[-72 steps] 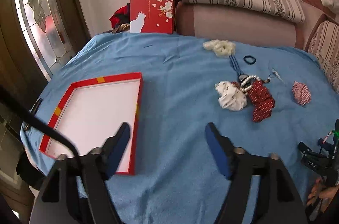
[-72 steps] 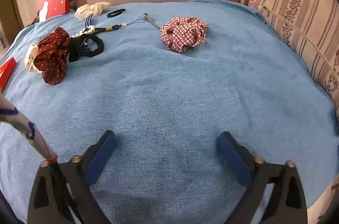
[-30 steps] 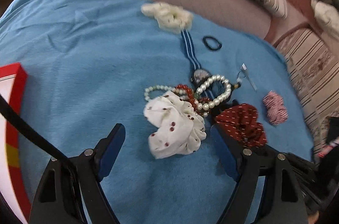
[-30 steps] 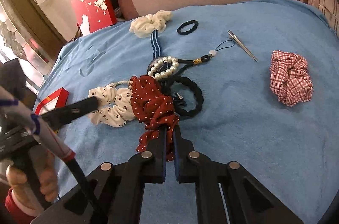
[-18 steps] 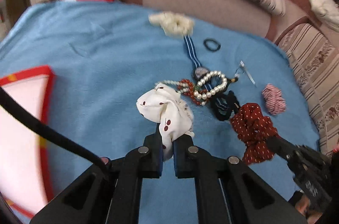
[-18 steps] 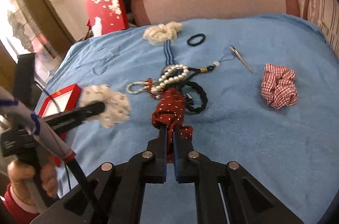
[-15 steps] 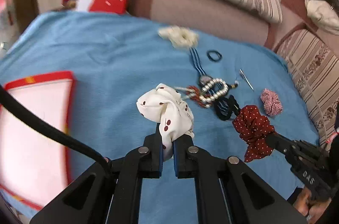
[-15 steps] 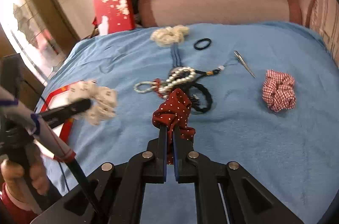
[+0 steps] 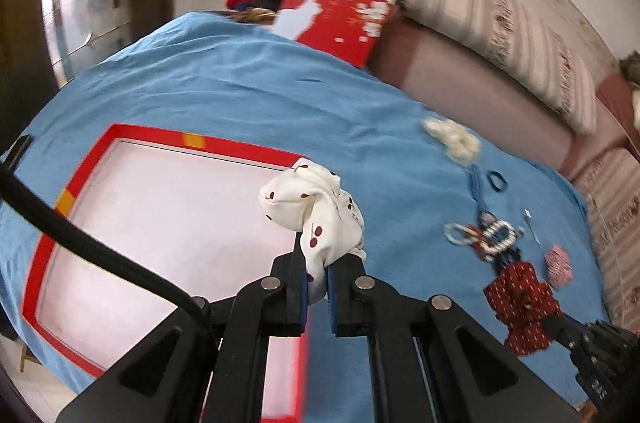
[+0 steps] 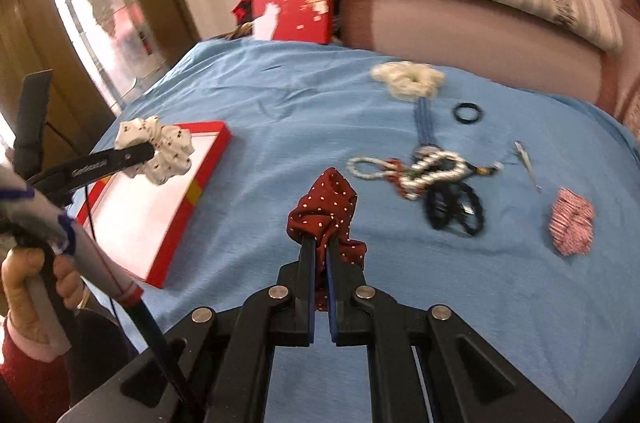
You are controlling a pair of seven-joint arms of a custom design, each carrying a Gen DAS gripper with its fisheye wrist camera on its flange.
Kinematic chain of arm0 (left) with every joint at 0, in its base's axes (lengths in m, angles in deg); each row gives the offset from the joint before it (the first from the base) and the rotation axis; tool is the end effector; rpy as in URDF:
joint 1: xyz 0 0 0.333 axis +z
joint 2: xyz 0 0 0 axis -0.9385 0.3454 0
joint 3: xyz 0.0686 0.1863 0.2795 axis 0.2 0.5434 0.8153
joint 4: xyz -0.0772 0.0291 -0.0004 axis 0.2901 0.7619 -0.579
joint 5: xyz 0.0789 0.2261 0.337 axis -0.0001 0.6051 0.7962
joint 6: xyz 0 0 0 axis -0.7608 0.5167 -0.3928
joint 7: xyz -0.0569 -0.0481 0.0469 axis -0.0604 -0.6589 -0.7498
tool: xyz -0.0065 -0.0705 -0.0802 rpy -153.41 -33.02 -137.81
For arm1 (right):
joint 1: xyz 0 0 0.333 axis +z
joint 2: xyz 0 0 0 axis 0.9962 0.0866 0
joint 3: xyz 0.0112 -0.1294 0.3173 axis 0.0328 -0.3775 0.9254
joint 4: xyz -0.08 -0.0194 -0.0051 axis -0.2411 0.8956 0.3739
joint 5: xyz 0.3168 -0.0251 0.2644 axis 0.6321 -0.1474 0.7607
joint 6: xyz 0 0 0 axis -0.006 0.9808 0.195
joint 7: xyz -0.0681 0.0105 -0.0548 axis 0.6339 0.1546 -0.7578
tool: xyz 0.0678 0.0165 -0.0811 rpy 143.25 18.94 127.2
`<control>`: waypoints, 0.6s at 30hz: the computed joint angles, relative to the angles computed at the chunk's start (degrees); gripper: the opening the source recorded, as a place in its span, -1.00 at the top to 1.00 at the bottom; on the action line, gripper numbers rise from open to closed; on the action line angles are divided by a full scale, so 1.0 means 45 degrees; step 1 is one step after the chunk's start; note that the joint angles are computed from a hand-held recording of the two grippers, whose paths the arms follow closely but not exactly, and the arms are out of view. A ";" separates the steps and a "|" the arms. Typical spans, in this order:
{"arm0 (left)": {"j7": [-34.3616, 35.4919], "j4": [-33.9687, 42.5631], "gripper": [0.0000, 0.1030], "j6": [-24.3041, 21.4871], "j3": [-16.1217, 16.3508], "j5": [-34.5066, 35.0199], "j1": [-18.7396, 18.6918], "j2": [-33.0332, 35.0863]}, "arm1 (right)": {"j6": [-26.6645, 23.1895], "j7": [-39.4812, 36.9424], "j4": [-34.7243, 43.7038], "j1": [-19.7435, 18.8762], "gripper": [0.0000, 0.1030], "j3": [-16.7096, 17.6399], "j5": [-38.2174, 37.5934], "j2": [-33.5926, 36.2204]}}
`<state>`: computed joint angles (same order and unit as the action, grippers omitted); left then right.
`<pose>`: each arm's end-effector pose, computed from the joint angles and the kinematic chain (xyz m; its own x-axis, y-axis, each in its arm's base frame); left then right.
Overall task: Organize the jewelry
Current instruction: 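Carry both scrunchies into the tray and open both tools to release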
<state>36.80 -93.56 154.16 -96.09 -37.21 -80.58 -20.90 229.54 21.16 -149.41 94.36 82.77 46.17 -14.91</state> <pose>0.6542 -0.2210 0.4824 0.1675 -0.9610 0.2201 -0.7205 -0.2717 -0.6380 0.6421 0.1168 0.5001 0.3353 -0.9238 -0.1847 -0.7899 -0.1688 -0.5895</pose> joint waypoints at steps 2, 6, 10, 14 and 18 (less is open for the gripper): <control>0.0094 -0.0059 0.87 0.0083 0.0074 -0.0267 0.0272 0.0051 | -0.0299 0.0176 0.0624 0.0174 0.90 0.0122 -0.0187 0.0461; 0.0333 0.0086 0.87 0.0278 0.0268 -0.0691 0.0753 0.0358 | -0.0692 0.0563 0.2053 0.0590 0.90 0.0400 -0.0545 0.1434; 0.0679 0.0414 0.87 0.0309 0.0409 -0.1094 0.1236 0.0783 | -0.1316 0.0818 0.4072 0.0923 0.90 0.0740 -0.0577 0.2730; 0.1568 0.0421 0.87 0.0637 -0.0045 -0.2683 0.2130 0.1150 | -0.2365 0.1390 0.6897 0.1349 0.90 0.0991 -0.0762 0.4653; 0.2115 0.0712 0.87 0.0537 -0.0127 -0.3638 0.2417 0.1546 | -0.3455 0.2078 0.9691 0.1567 0.90 0.1221 -0.0738 0.6681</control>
